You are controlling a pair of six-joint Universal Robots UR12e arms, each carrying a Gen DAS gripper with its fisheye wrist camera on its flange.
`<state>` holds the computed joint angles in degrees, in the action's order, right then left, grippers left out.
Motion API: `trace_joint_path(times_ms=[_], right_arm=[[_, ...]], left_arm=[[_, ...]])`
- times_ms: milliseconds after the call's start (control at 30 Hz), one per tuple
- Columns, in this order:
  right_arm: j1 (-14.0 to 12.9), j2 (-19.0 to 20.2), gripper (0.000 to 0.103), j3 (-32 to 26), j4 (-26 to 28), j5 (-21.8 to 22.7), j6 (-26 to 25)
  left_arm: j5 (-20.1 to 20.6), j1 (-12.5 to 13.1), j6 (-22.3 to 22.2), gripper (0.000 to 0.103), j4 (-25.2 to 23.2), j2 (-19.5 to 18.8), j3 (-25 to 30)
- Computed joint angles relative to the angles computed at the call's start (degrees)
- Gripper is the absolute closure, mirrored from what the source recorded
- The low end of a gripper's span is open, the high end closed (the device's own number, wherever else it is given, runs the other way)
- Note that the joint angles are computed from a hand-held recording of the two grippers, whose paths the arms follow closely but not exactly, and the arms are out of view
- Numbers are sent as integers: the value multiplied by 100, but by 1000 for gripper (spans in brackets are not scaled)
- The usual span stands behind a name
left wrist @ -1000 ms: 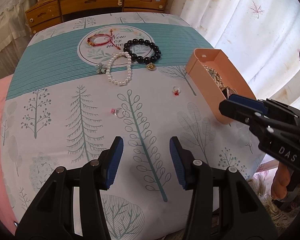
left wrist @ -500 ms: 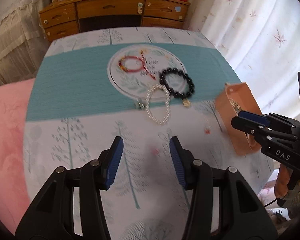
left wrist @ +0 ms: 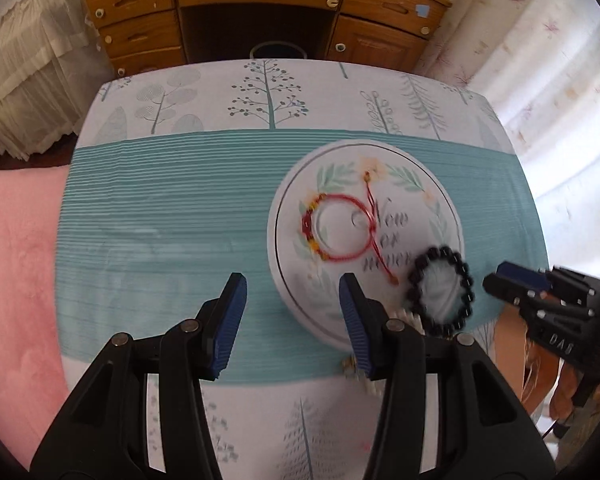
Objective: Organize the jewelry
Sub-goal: 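Move the left tool to the red string bracelet while the right tool nears the black bead bracelet, then grasp the red string bracelet with the left tool while the right tool grasps the black bead bracelet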
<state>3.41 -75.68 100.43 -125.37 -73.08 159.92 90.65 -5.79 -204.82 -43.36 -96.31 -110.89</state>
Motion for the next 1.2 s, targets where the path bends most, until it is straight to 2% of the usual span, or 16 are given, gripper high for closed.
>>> trace_joint_path(times_ms=[133, 333, 467, 567, 600, 633, 667, 733, 833, 1033, 1100, 1200], right_arm=[[95, 324, 73, -302, 274, -284, 52], [193, 505, 73, -329, 259, -543, -81], [265, 483, 73, -225, -60, -707, -265], [343, 456, 87, -97, -452, -990, -408], [364, 439, 87, -38, -561, -1038, -447], [380, 417, 88, -5, -612, -1048, -445], [372, 405, 88, 18, -649, -1022, -428], [350, 395, 89, 34, -663, -945, -382], [224, 337, 89, 52, -492, -590, -242], [-34, 66, 89, 233, -515, 87, -130], [-168, -85, 89, 310, -494, 395, -92], [-363, -341, 89, 453, -524, 793, -50]], left_arm=[[-283, 158, -104, 58, -134, -330, 196], [-307, 162, -76, 58, -182, -649, 355], [-132, 101, -21, 58, -205, -801, 463], [-98, 56, 14, 58, -204, -872, 533], [-72, 39, 28, 58, -177, -889, 542], [4, 5, 54, 63, -136, -910, 552], [130, -33, 62, 77, -118, -928, 569], [299, -82, 37, 93, -71, -957, 586], [68, -7, -117, 94, 58, -905, 503], [-7, -2, -301, 94, 213, -637, 331], [-56, -4, -242, 94, 294, -478, 246], [-124, -144, -81, 94, 401, -298, 257]])
